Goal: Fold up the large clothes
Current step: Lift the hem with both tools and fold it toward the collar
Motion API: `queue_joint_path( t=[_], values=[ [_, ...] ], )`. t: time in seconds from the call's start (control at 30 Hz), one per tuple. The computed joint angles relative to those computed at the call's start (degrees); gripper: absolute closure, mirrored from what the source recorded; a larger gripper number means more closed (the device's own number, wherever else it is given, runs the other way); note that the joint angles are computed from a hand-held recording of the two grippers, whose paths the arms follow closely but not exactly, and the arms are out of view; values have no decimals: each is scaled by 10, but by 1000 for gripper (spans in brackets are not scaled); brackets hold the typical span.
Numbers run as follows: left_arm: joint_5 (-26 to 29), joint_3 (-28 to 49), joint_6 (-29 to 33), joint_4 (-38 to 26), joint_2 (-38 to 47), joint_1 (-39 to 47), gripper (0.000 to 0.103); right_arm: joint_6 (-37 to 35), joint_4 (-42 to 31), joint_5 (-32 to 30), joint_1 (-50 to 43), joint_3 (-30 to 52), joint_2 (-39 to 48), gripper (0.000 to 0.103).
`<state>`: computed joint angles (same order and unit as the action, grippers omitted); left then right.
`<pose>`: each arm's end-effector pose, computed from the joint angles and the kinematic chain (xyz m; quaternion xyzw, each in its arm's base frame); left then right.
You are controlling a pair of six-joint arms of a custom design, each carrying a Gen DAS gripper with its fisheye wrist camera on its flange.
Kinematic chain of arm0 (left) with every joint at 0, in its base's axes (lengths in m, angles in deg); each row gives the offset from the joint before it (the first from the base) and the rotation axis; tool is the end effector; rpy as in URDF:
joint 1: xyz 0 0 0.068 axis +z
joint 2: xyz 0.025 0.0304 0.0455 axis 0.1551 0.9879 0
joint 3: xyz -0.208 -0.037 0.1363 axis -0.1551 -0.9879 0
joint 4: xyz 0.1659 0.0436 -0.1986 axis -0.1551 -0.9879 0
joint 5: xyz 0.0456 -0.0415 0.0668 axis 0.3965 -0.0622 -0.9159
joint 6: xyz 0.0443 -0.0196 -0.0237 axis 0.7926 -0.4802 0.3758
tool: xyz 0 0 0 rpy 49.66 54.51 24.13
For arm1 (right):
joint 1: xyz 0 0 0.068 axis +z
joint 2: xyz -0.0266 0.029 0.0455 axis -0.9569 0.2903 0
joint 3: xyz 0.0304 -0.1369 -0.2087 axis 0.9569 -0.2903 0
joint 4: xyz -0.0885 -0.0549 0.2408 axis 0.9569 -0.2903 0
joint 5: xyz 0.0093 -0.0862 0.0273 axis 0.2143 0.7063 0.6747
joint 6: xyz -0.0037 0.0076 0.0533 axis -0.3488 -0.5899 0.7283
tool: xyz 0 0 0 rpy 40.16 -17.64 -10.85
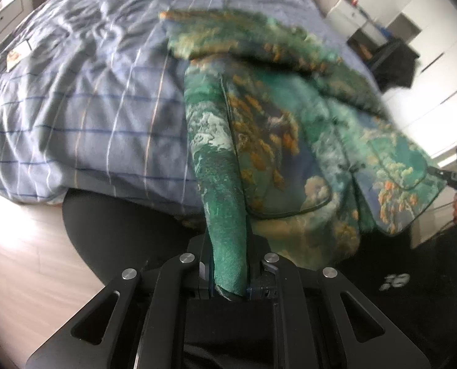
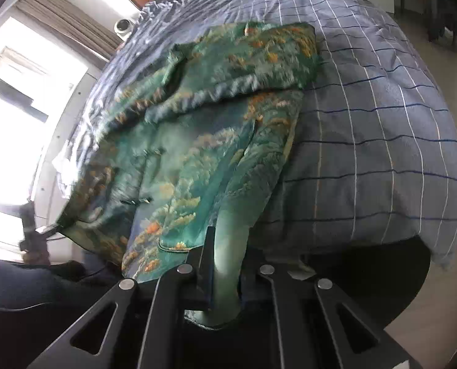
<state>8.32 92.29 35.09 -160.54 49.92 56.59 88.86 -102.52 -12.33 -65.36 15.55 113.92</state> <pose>0.1726 0.1639 0.2084 0.0509 0.9663 -0.1857 0.1707 0.1644 0.0355 0.2525 0.0260 0.9651 0.2174 0.1435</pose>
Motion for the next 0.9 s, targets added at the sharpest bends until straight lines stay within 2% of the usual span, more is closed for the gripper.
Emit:
queue_joint_path(
  t=[0.1, 0.2, 0.27, 0.4, 0.5, 0.67, 0.77, 0.8, 0.83, 0.9],
  values=[
    [73, 85, -25, -31, 44, -9, 92, -14, 15, -51, -52, 40, 26, 91],
    [132, 177, -102, -7, 95, -62, 92, -15, 71, -93, -88, 72, 66, 92],
    [147, 223, -149, 24, 121, -98, 92, -18, 104, -99, -95, 97, 100, 92],
    [122, 323, -258, 113, 211, -175, 92, -48, 138, -80, -89, 203, 234, 92],
    [67, 430, -361, 164, 314, -237, 92, -45, 173, -54, -86, 291, 345, 92],
    [-16, 643, -468, 156, 514, -299, 90, 34, 266, -65, -111, 393, 529, 92],
    [-33, 706, -499, 134, 575, -303, 69, 94, 315, -63, -125, 412, 610, 91],
    [-37, 723, -508, 125, 588, -303, 48, 115, 326, -78, -133, 421, 640, 90],
    [-35, 724, -515, 127, 588, -298, 31, 134, 333, -90, -138, 425, 658, 90],
    [12, 695, -517, 143, 564, -279, 21, 175, 368, -125, -151, 407, 671, 87]
  ],
)
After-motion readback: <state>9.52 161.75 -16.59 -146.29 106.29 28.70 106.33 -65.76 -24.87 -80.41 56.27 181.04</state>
